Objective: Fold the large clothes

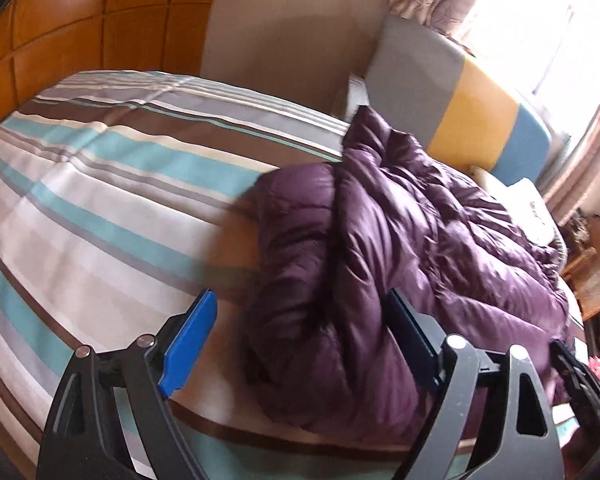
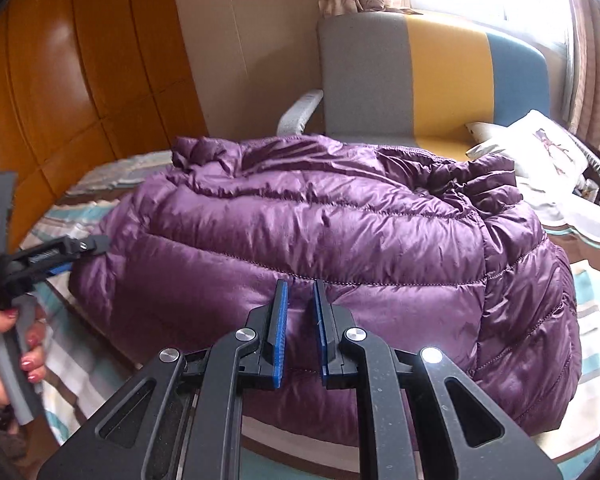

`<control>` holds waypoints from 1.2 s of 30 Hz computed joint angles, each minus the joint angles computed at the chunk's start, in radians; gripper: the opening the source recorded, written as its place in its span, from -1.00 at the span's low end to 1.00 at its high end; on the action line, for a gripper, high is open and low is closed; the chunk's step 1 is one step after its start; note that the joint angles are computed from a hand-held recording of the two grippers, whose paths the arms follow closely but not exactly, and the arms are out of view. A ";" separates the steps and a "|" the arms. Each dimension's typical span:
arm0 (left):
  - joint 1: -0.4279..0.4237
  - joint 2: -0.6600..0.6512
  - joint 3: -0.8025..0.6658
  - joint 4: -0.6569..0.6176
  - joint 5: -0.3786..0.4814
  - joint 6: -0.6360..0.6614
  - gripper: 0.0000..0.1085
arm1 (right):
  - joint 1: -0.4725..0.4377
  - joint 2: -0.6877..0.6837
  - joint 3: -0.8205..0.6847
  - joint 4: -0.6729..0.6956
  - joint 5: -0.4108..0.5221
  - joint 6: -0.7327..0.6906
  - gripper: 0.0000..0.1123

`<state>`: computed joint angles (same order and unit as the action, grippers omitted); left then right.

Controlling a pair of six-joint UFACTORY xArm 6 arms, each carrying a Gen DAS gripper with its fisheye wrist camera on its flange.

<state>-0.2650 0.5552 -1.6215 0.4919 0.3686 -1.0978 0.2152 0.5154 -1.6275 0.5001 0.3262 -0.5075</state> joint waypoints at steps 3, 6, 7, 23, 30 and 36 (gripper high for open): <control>-0.003 0.015 0.007 -0.123 -0.034 0.100 0.52 | -0.001 0.055 -0.047 -0.183 0.024 0.151 -0.78; -0.005 0.020 0.029 -0.236 -0.091 0.165 0.54 | -0.003 0.102 -0.081 -0.197 0.038 0.170 -0.78; -0.005 0.024 0.033 -0.268 -0.104 0.185 0.53 | -0.002 0.103 -0.078 -0.207 0.033 0.175 -0.78; -0.015 0.081 -0.028 -0.607 -0.132 0.420 0.06 | 0.001 0.088 -0.048 -0.185 -0.002 0.154 -0.78; -0.021 0.110 -0.089 -0.550 -0.094 0.341 -0.41 | 0.004 0.085 -0.040 -0.233 -0.013 0.187 -0.78; -0.023 0.050 -0.048 -0.093 -0.121 -0.044 -0.62 | 0.009 0.086 -0.036 -0.296 -0.020 0.238 -0.78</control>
